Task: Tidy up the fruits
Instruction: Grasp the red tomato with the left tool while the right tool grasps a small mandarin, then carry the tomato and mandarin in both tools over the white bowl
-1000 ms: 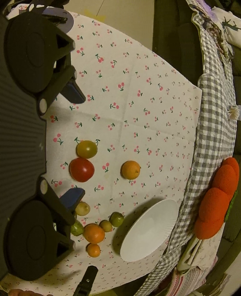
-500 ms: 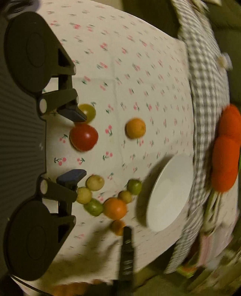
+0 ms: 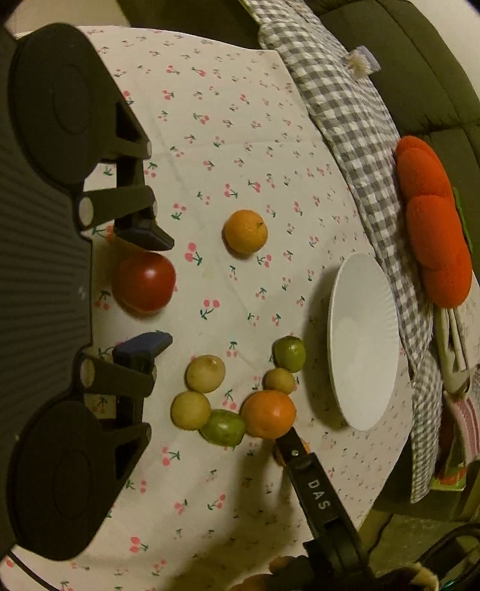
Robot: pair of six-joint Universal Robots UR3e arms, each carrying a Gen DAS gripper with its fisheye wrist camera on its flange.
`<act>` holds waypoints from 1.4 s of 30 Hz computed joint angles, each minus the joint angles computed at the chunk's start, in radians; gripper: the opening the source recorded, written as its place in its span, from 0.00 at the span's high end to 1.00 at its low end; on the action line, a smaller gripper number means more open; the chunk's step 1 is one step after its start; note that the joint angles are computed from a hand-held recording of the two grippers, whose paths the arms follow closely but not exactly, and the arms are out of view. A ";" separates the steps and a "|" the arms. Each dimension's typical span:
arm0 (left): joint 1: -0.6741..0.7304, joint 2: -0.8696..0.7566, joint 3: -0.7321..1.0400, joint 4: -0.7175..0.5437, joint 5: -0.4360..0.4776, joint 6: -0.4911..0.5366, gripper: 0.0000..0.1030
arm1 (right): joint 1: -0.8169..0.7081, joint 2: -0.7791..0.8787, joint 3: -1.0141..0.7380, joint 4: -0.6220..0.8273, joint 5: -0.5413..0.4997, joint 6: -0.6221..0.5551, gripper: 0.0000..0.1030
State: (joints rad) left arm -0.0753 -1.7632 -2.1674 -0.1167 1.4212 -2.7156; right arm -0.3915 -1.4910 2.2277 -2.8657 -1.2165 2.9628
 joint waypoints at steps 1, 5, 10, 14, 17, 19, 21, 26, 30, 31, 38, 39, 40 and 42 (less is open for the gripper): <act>-0.001 -0.010 0.005 0.008 0.002 0.011 0.61 | 0.004 0.006 -0.001 -0.001 -0.007 -0.001 0.58; -0.011 -0.047 0.028 0.021 0.035 0.048 0.66 | -0.005 0.010 0.008 -0.014 -0.003 -0.013 0.67; 0.015 -0.038 0.037 -0.018 0.017 0.017 0.67 | -0.027 -0.020 0.023 -0.018 0.023 -0.022 0.67; 0.063 0.028 0.038 -0.083 -0.072 -0.023 0.67 | -0.038 -0.046 0.026 -0.013 0.043 -0.027 0.67; 0.121 0.081 0.055 -0.141 -0.159 -0.079 0.67 | -0.050 -0.063 0.025 -0.016 0.059 -0.028 0.67; 0.166 0.111 0.069 -0.178 -0.226 -0.121 0.67 | -0.064 -0.073 0.022 -0.014 0.075 -0.029 0.67; 0.194 0.123 0.090 -0.208 -0.269 -0.157 0.67 | -0.075 -0.078 0.017 -0.012 0.087 -0.027 0.67; 0.197 0.100 0.148 -0.229 -0.289 -0.236 0.67 | -0.104 -0.089 -0.009 0.027 0.141 -0.015 0.67; 0.175 0.052 0.226 -0.259 -0.306 -0.291 0.67 | -0.124 -0.098 -0.029 0.044 0.205 -0.017 0.67; 0.158 0.035 0.257 -0.268 -0.299 -0.296 0.67 | -0.125 -0.097 -0.036 0.048 0.214 -0.013 0.67; 0.054 -0.122 0.482 -0.285 -0.282 -0.389 0.67 | -0.113 -0.023 -0.122 0.017 0.227 0.030 0.67; 0.039 -0.150 0.521 -0.293 -0.282 -0.406 0.67 | -0.107 -0.004 -0.133 -0.010 0.219 0.032 0.67; 0.023 -0.183 0.564 -0.301 -0.279 -0.422 0.67 | -0.101 0.015 -0.144 -0.039 0.207 0.034 0.67; -0.005 -0.247 0.652 -0.322 -0.266 -0.451 0.67 | -0.099 0.053 -0.179 -0.046 0.201 0.042 0.67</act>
